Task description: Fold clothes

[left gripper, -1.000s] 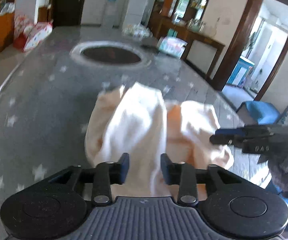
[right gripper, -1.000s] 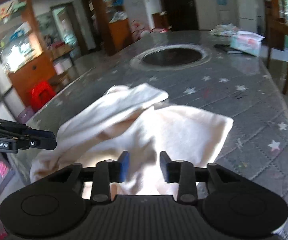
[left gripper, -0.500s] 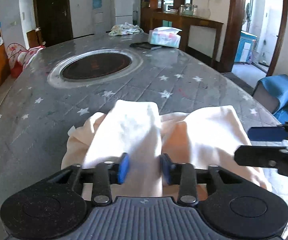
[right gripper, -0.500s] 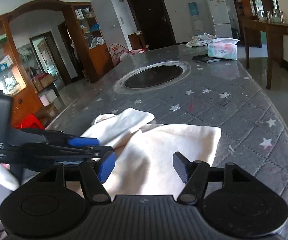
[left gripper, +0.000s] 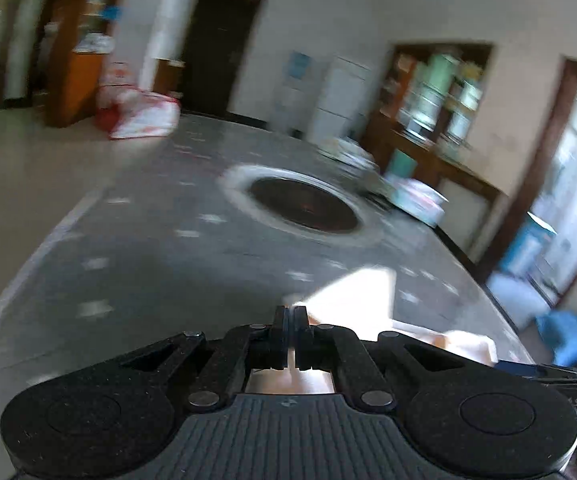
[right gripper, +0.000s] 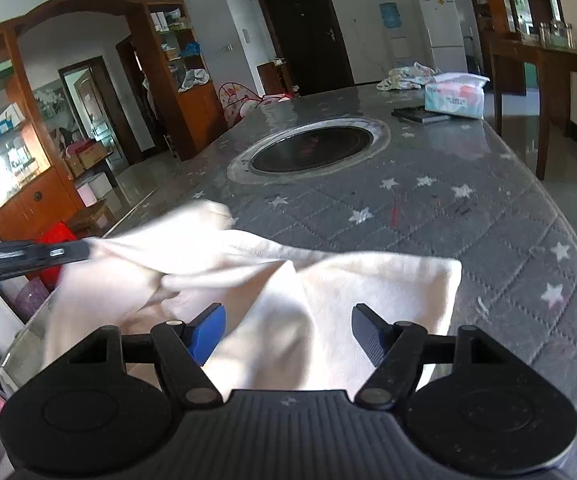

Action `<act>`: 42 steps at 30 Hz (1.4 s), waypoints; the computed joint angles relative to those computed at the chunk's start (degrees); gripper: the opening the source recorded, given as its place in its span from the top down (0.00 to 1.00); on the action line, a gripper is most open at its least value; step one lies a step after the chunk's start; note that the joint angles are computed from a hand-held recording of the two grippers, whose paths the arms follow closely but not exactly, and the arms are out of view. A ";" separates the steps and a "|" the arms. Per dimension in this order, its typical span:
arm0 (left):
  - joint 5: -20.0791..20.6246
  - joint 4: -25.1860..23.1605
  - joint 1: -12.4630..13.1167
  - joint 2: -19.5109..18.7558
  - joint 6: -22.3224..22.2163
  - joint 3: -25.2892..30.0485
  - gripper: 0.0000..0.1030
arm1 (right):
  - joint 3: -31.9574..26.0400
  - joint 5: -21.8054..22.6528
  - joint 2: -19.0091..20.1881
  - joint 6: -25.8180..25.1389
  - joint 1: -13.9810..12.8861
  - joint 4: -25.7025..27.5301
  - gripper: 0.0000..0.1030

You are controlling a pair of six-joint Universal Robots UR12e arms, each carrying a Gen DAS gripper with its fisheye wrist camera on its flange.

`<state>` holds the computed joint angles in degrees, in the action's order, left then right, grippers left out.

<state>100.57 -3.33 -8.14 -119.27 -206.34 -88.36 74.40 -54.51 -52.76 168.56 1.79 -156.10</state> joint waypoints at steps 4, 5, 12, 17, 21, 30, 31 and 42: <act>5.58 -1.11 0.36 3.42 -6.76 -5.63 0.97 | -1.34 -0.40 0.89 0.21 0.49 -0.05 0.31; 6.56 -2.11 0.47 4.12 -8.73 -6.84 0.97 | -1.71 -0.36 1.16 0.28 0.64 0.17 0.31; 8.32 -7.61 0.92 6.17 -17.04 -10.57 0.94 | -4.53 -2.96 3.19 -2.52 2.35 0.90 0.31; 8.39 -8.97 0.72 6.16 -16.23 -8.97 0.91 | -6.77 -4.56 4.39 -1.68 3.08 3.99 0.43; 6.98 -3.62 0.71 5.78 -15.09 -8.37 0.80 | -6.64 -5.40 4.58 2.33 3.09 3.29 0.47; 4.94 -2.91 -0.19 3.48 -9.89 -5.05 0.60 | -4.58 -4.42 3.77 5.49 2.47 0.47 0.93; 4.49 -2.91 -0.19 3.07 -9.48 -4.49 0.58 | -4.08 -4.15 3.50 6.20 2.29 -0.72 0.93; 1.11 -7.85 0.11 1.63 -8.79 -3.40 0.57 | 4.70 -13.79 -2.21 12.23 0.94 -18.66 0.94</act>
<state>101.68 -11.18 -8.03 -117.64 -215.14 -91.76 79.10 -68.30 -54.97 180.79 2.73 -174.76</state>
